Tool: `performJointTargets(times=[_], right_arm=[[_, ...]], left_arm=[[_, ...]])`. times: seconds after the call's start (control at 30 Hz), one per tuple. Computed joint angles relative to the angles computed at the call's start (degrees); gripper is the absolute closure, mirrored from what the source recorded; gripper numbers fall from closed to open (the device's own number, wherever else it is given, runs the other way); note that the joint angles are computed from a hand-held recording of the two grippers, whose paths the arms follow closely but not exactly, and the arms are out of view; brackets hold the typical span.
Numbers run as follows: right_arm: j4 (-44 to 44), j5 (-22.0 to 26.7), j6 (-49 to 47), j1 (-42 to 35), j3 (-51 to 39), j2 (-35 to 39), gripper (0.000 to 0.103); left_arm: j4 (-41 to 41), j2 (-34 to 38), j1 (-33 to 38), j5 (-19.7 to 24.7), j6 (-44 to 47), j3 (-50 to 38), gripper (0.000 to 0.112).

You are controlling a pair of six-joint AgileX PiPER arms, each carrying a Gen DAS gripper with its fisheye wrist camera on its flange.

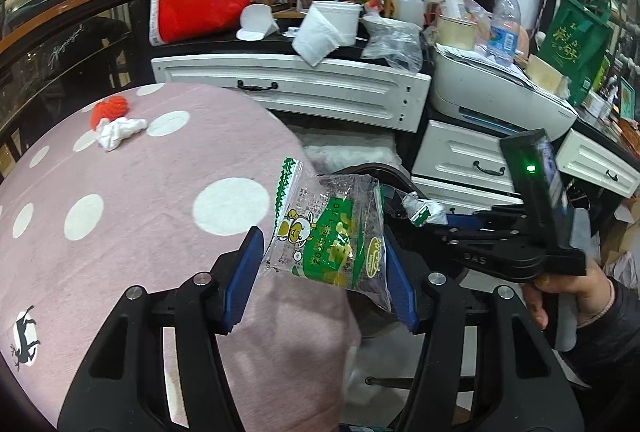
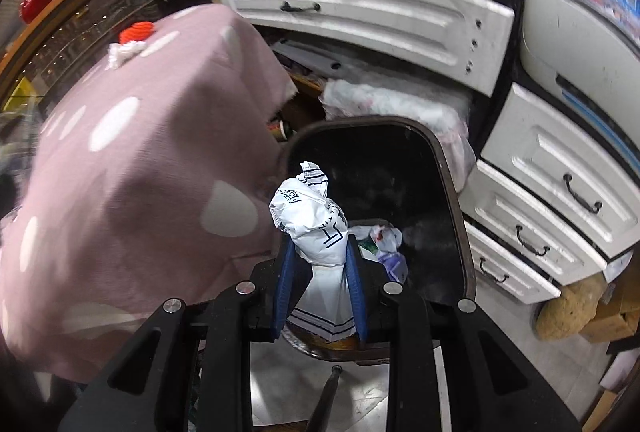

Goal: Collect trash
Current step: 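Carry the printed paper over the bin and open the right gripper while the left carries the wrapper, then lower the green snack wrapper into the bin and open the left gripper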

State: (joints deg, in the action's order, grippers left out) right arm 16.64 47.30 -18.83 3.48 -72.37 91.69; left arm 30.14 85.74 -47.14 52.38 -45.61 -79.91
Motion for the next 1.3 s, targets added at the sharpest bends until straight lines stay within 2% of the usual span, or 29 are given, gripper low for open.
performJointTargets(times=[0.37,0.43,0.53,0.63,0.97,1.3], right_arm=[[-3.4,-3.8,5.3,0.0,1.3,8.2,0.076],[-4.5,-5.3,6.2,0.3,1.9,8.5,0.072],[-6.7,-7.1,7.9,0.5,2.6,8.8,0.057],[-6.9,-7.7,7.8,0.0,3.3,8.6,0.052],[-8.7,-9.1,9.0,-4.0,3.1,6.0,0.048],[-6.7,-7.4,8.4,-12.0,0.1,4.0,0.047]], left_arm=[[-1.8,6.4,-2.7,-0.2,2.2,-5.7,0.054],[-2.3,7.4,-2.9,-0.2,2.7,-6.5,0.054],[-4.1,8.8,-2.7,-0.7,3.8,-7.5,0.054],[-4.9,10.1,-2.9,-1.1,4.2,-8.4,0.054],[-6.0,15.1,-3.4,-1.6,5.3,-10.9,0.054],[-9.4,23.0,-2.3,-1.5,8.4,-17.0,0.054]])
